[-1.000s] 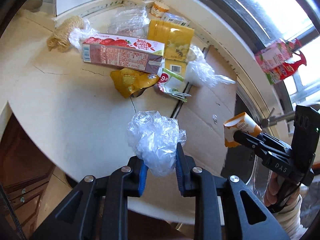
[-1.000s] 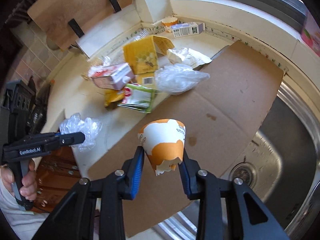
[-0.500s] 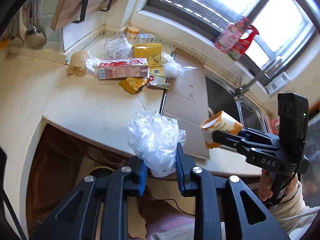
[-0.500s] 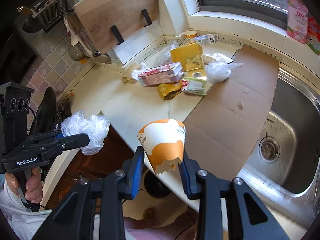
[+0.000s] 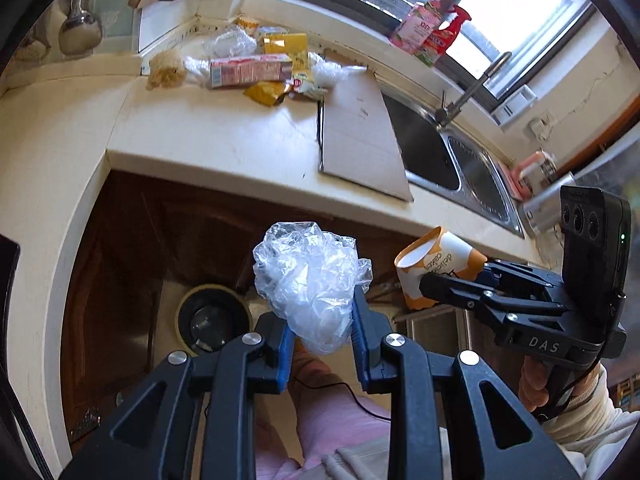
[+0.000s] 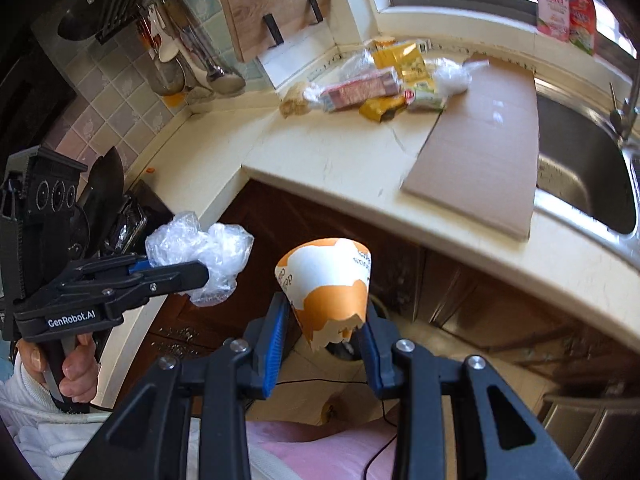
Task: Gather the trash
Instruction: 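Lower the cup and bag over the floor bin and open both grippers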
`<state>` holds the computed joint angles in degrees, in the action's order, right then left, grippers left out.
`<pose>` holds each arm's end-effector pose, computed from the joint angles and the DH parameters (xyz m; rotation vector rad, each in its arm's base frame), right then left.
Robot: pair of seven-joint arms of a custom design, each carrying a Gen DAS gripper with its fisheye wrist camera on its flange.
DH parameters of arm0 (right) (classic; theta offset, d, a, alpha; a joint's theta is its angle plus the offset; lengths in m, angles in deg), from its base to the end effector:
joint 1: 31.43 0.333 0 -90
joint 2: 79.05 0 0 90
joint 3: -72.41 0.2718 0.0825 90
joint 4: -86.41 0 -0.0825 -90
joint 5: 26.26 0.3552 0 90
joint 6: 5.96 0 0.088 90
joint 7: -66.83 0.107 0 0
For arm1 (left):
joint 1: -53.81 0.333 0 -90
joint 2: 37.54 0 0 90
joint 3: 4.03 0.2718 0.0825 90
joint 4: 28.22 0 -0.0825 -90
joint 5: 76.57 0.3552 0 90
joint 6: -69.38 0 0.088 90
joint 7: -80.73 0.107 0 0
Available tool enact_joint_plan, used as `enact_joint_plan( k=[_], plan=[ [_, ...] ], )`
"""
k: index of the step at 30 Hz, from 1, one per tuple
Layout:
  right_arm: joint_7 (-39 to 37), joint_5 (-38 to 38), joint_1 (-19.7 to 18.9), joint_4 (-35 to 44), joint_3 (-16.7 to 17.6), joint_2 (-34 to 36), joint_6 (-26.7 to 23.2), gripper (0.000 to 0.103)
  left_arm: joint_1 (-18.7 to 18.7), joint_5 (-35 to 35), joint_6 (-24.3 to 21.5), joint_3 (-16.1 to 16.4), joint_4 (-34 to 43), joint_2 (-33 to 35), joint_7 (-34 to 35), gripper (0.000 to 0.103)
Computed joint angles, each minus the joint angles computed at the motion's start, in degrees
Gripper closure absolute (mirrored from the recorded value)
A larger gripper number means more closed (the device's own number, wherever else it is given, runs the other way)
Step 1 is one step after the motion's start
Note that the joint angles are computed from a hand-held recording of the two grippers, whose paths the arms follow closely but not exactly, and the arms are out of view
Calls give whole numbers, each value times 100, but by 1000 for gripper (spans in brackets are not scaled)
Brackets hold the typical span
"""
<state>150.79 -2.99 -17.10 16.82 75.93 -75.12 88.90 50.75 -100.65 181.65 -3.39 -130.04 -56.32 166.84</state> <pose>0.4994 0.2002 0.7187 -2.2040 1.3700 0.1155 0.4600 -0.0452 0.6972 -2.1768 1.9997 -1.0083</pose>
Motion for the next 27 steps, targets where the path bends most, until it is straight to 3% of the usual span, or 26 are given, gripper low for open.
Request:
enact_joint_plan(
  k=[5,14,24,27],
  plan=[
    [118,-193,156,-849,93,-529,-37,69,11,-77,-154,118,-707,-363,132,80],
    [23,-378,306,-1347,148,-314,-88,69,173,120,-155,98,-1622,-175,11,80],
    [172,-219,469,-2444,203,779,1078,68,416,-156,793,-139,-2295,1287,217,75],
    [269,-360,552,-2468,219,1242,1292,67,475,-34,1295,-336,-2232,1907,274,65]
  ],
)
